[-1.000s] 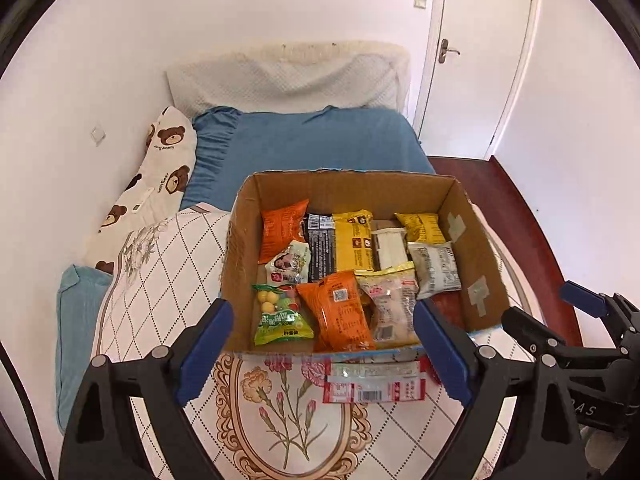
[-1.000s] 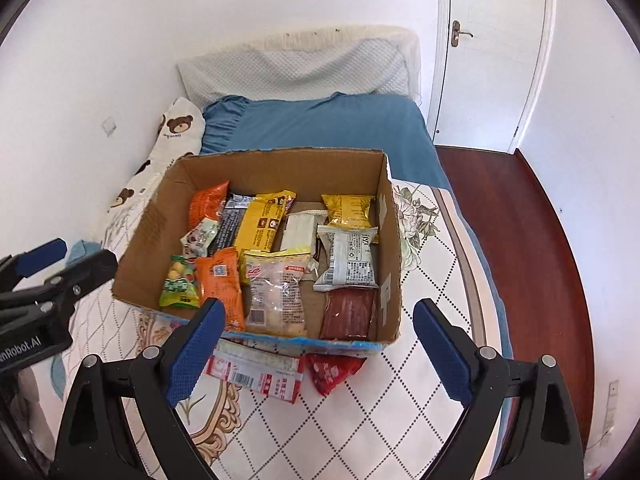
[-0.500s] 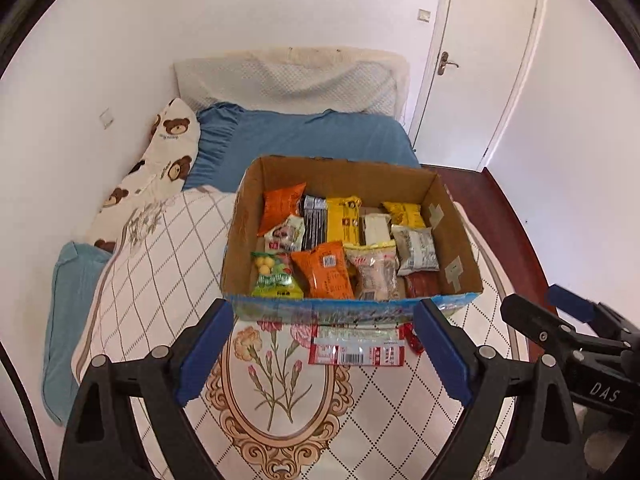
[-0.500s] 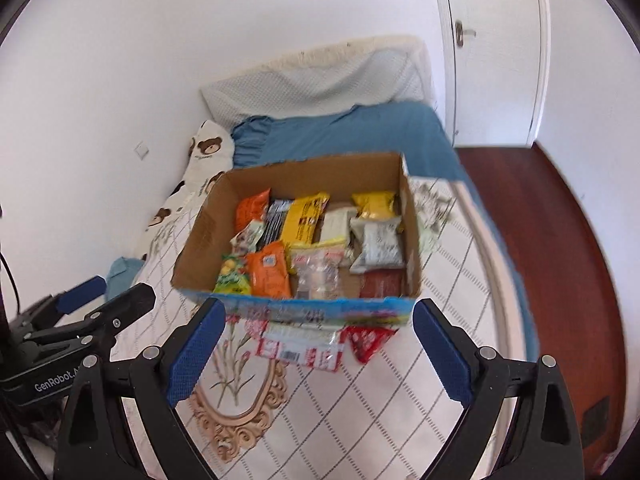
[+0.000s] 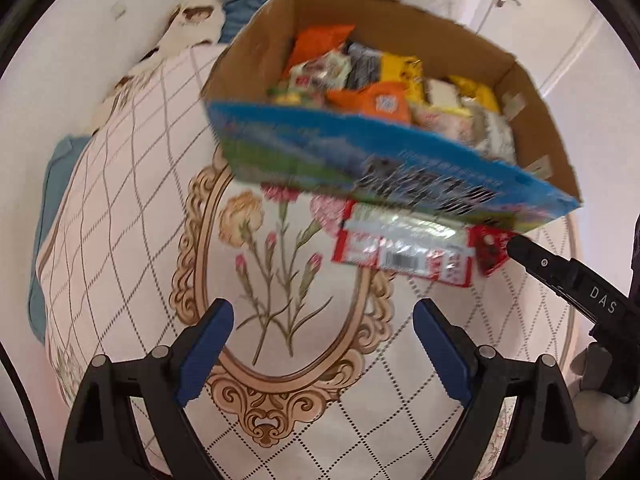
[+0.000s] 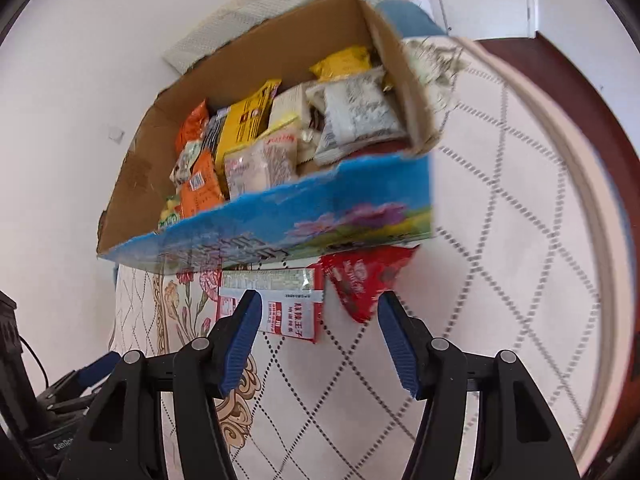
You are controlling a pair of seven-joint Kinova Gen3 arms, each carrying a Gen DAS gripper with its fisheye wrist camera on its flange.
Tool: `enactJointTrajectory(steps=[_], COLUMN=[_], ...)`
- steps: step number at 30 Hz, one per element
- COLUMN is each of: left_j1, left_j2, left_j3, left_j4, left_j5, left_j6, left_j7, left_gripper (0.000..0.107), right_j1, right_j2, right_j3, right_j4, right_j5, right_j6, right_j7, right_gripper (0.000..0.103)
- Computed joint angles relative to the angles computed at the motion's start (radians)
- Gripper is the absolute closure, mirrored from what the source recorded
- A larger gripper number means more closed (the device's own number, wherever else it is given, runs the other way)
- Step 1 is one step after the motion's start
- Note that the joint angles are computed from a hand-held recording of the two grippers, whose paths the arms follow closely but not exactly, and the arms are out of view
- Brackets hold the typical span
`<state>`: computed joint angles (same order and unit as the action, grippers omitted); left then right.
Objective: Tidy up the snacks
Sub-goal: 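Move the right tool toward the red packet beside the box, then grasp the red triangular packet with right tool while left grasps red-white strip packet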
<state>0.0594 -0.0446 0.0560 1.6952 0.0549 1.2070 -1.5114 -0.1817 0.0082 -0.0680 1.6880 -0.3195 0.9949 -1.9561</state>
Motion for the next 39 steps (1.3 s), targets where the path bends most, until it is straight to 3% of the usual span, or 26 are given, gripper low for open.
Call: enactJointTrajectory(steps=[5,8,13,14,16,17,18,20,24,28,31,33,34,39], left_j1=[-0.020,-0.034,-0.061,-0.068,-0.074,-0.093,-0.101,-0.123,-0.127,-0.120,-0.091,-0.063,-0.055,-0.049], left_j2=[0.020,0.026,0.046,0.054,0.072,0.090,0.110,0.145,0.219,0.241,0.226,0.233,0.228,0.171], left_j3=[-0.015,-0.024,-0.040,-0.045,-0.056,-0.054,-0.059,-0.051,-0.048,-0.036,-0.024,-0.012,-0.008,-0.019], left_j4=[0.024,0.025,0.014,0.009,0.002,-0.003,-0.005,-0.002,0.014,0.044,0.059,0.050,0.054,0.119], left_j5=[-0.033,-0.041,-0.015,0.009,0.053,0.094,0.135,0.202,0.287,0.301,0.242,0.186,0.159,0.045], left_j6=[0.007,0.013,0.020,0.024,0.029,0.033,0.033,0.018,-0.018,-0.067,-0.111,-0.125,-0.132,-0.121], left_j7=[0.038,0.047,0.052,0.045,0.047,0.046,0.049,0.070,0.106,0.140,0.148,0.141,0.120,0.014], left_gripper=[0.016,0.016,0.016,0.016,0.015,0.016,0.016,0.016,0.016,0.016,0.016,0.021,0.023,0.024], right_j1=[-0.013,0.099,0.286,0.331,0.384,0.386,0.368,0.310,0.144,0.002,-0.022,-0.034,-0.044,-0.054], right_j2=[0.079,0.093,0.115,0.101,0.053,0.024,0.002,-0.041,-0.025,0.005,0.059,0.094,0.119,0.138], right_j3=[-0.050,-0.184,-0.415,-0.456,-0.483,-0.469,-0.440,-0.348,-0.165,-0.007,-0.010,-0.012,-0.015,-0.018], right_j4=[0.047,0.088,0.079,0.085,0.090,0.096,0.098,0.113,0.090,0.077,0.032,-0.002,-0.020,-0.038], right_j5=[-0.030,-0.117,-0.282,-0.278,-0.234,-0.193,-0.153,-0.071,0.065,0.068,0.128,0.158,0.177,0.201], right_j6=[-0.097,-0.155,-0.099,-0.102,-0.093,-0.097,-0.097,-0.101,-0.078,-0.086,-0.090,-0.075,-0.067,-0.056], right_j7=[0.007,0.100,0.254,0.246,0.181,0.141,0.100,0.019,-0.132,-0.111,-0.123,-0.135,-0.144,-0.119], right_gripper=[0.060,0.060,0.060,0.057,0.041,0.027,0.019,0.019,0.019,0.019,0.021,0.046,0.050,0.054])
